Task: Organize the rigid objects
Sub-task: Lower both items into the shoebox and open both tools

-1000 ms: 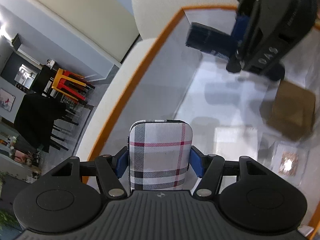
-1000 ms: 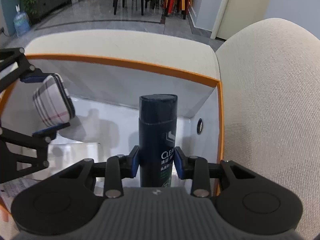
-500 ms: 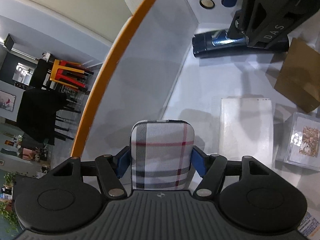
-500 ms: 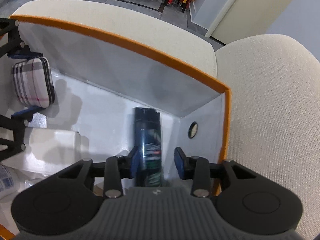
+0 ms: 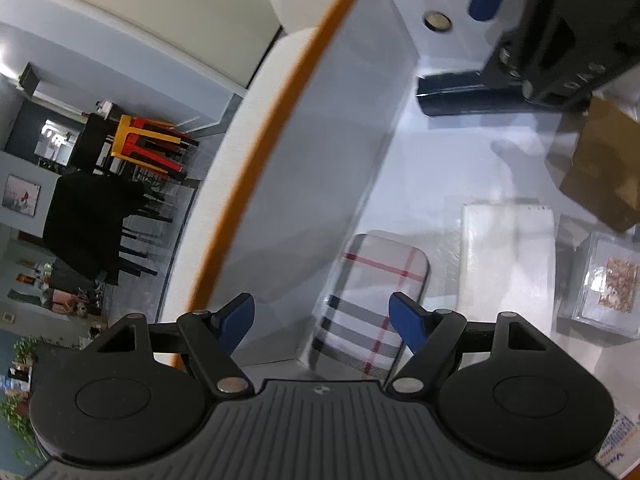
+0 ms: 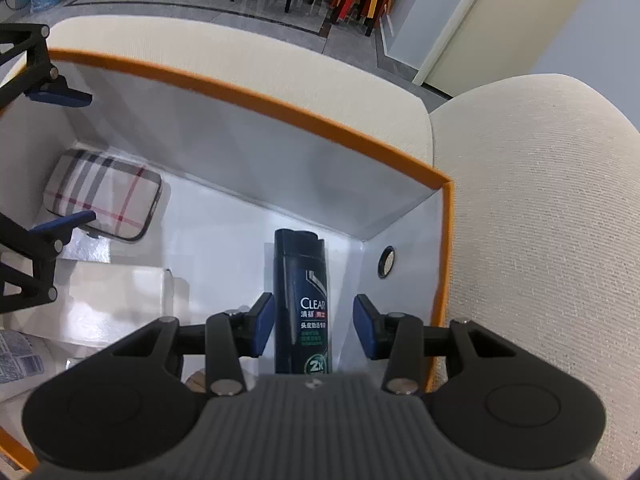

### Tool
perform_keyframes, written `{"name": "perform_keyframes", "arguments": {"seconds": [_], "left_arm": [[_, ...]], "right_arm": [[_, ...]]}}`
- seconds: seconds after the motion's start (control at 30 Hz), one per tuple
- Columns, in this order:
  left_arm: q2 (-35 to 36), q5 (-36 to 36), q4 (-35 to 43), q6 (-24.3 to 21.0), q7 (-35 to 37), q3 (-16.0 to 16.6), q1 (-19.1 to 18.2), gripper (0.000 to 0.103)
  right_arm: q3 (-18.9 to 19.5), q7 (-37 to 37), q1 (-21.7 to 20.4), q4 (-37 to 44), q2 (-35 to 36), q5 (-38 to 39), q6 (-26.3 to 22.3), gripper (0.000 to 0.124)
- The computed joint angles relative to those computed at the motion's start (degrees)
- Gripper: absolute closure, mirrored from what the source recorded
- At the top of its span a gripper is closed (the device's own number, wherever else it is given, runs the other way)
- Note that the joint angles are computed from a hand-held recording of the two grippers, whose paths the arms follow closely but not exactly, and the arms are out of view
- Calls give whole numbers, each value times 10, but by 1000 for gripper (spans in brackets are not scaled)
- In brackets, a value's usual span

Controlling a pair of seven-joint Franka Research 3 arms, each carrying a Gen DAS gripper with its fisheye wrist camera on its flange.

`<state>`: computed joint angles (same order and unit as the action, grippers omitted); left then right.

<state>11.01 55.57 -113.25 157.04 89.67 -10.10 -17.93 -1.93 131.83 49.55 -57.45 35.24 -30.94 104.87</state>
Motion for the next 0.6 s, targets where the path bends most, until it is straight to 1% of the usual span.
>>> {"name": "perform_keyframes", "arguments": {"seconds": [0.1, 0.17, 0.23, 0.33, 0.6], "left_arm": [[-8, -29, 5, 0, 16, -3, 6, 13], [-17, -28, 1, 2, 11, -3, 6, 13], [-24, -35, -1, 7, 14, -3, 11, 13], [-37, -64, -6, 11, 27, -8, 19, 13], [-75, -70, -22, 7, 29, -12, 30, 13]], "right_arm": [[0, 5, 2, -7, -9, -3, 1, 81], [1, 6, 4, -9, -13, -6, 0, 80], [1, 4, 5, -1, -11, -9, -6, 80], [0, 4, 11, 7, -11, -15, -15, 80], [-2, 2, 29, 36, -16, -36, -49, 80]]}}
